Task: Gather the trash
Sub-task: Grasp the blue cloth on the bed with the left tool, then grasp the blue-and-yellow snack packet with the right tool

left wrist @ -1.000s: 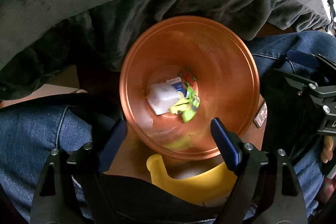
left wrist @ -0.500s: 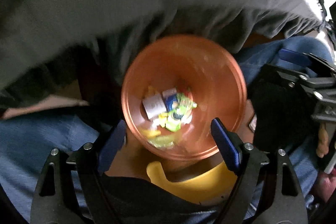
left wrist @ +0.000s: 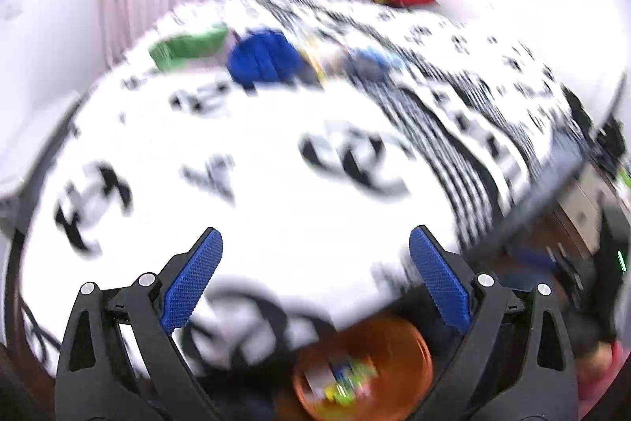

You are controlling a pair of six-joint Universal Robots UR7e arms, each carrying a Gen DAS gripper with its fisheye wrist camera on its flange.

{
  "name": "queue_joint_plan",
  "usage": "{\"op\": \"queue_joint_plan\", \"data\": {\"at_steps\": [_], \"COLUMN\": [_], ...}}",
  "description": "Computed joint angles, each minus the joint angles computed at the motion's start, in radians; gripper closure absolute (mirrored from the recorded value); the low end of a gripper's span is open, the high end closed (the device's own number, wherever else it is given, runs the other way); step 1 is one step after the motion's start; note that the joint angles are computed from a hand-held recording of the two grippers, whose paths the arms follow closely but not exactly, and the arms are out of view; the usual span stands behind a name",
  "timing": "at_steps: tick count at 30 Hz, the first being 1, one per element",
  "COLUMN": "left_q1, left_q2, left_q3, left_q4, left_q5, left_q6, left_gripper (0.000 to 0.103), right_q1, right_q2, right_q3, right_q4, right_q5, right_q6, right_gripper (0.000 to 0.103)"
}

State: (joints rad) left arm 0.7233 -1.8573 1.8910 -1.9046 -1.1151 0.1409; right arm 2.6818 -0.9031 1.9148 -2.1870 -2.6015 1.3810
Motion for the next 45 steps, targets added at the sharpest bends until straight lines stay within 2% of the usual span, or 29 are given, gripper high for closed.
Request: {"op": "queue_joint_plan", "data": {"at_steps": [6, 8, 14, 17, 20, 22, 25, 26, 27, 28, 29, 32, 38, 45], "left_q1": [0.007, 0.024, 0.053, 0.087, 0.109, 0.116, 0.12, 0.121, 0.121, 0.113, 0.107, 0.093, 0.077, 0.031], "left_q2": [0.218, 0.308, 0.514, 0.595, 0.652, 0.666, 0.662, 0.66, 0.657, 0.649, 0.644, 0.626, 0.572, 0.42], "left_q3": [-0.059, -0.097, -0.203, -0.274, -0.311, -0.32, -0.305, -0.301, -0.297, -0.28, -0.267, -0.235, -0.193, -0.088], "left_q4": [-0.275, -0.347, -0.433, -0.409, -0.4, -0.384, -0.374, -0.375, -0.378, -0.405, -0.429, -0.483, -0.513, -0.605], "left_q5": [0.116, 0.13, 0.217, 0.202, 0.234, 0.244, 0.259, 0.255, 0.252, 0.271, 0.283, 0.292, 0.297, 0.317], "left_q6": [0.052, 0.06, 0.032, -0.026, -0.056, -0.071, -0.078, -0.076, -0.072, -0.058, -0.045, -0.005, 0.0, 0.061], "left_gripper": [0.01, 0.01, 0.01, 0.01, 0.01, 0.011, 0.047, 0.056, 0.06, 0.069, 0.073, 0.076, 0.078, 0.078], "right_q1": [-0.005, -0.014, -0.039, -0.049, -0.061, -0.069, -0.077, -0.081, -0.082, -0.083, -0.082, -0.078, -0.056, -0.032], "right_q2": [0.004, 0.008, 0.009, 0.011, 0.014, 0.015, 0.019, 0.021, 0.022, 0.024, 0.025, 0.03, 0.026, 0.019], "right_q3": [0.004, 0.015, 0.047, 0.053, 0.06, 0.068, 0.076, 0.078, 0.079, 0.078, 0.076, 0.068, 0.047, 0.021], "right_q4": [-0.029, -0.059, -0.144, -0.172, -0.206, -0.238, -0.271, -0.28, -0.283, -0.286, -0.286, -0.282, -0.224, -0.194], "right_q5": [-0.003, 0.006, 0.031, 0.04, 0.052, 0.061, 0.07, 0.073, 0.075, 0.075, 0.074, 0.068, 0.042, -0.025], "right_q6": [-0.03, -0.045, -0.099, -0.131, -0.162, -0.182, -0.202, -0.208, -0.21, -0.213, -0.215, -0.214, -0.181, -0.185], "right_gripper": [0.005, 0.006, 0.005, 0.006, 0.006, 0.006, 0.006, 0.006, 0.006, 0.006, 0.006, 0.006, 0.006, 0.006]}}
